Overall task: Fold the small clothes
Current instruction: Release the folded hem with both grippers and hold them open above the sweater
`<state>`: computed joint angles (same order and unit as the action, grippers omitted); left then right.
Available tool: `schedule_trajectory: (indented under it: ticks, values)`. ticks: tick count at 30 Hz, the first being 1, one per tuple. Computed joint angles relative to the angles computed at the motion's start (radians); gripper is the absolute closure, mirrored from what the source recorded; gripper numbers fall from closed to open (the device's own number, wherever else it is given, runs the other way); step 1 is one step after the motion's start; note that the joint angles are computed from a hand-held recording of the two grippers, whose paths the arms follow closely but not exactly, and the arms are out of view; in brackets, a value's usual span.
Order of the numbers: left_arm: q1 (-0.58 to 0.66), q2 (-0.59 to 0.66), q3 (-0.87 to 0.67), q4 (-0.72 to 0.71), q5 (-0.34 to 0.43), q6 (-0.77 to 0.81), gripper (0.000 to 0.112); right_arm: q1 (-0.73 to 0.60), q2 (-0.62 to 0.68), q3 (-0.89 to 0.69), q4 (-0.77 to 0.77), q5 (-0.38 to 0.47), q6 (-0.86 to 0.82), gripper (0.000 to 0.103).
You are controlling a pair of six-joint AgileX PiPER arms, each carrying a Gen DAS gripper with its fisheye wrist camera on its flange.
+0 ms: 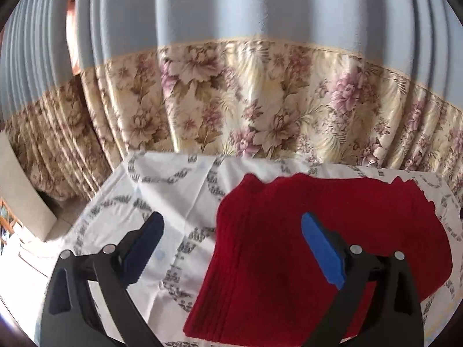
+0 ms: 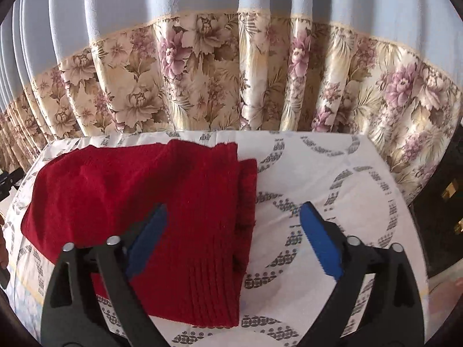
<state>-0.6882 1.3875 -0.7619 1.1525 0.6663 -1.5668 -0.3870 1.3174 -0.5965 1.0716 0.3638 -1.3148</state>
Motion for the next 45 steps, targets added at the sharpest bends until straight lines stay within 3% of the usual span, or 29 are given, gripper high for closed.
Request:
schedule_trajectory:
  ticks: [2,4,8,13,24,45]
  values:
    - [-0.025,-0.003,-0.011,0.016,0.031,0.003,0.016,0.008,0.004,-0.028,-0.066,0.009,0.079,0.007]
    - [-0.042,-0.007,0.008,0.060,0.046,-0.062,0.016,0.002,0.013,-0.031,-0.024,0.012,0.058,0.006]
    - [0.013,0.011,0.020,0.041,-0.045,-0.056,0.016,0.028,0.041,-0.006,0.093,-0.025,-0.054,0.006]
    - [0.040,0.056,0.023,0.042,-0.070,-0.061,0.016,0.075,0.126,-0.027,0.016,-0.065,0.022,0.006]
    - [0.011,0.141,0.011,0.050,-0.086,-0.089,0.016,0.069,0.254,-0.047,0.088,-0.079,-0.044,0.006]
    - [0.022,0.123,0.011,0.040,-0.071,-0.070,0.016,0.072,0.245,-0.049,0.052,-0.070,-0.011,0.006]
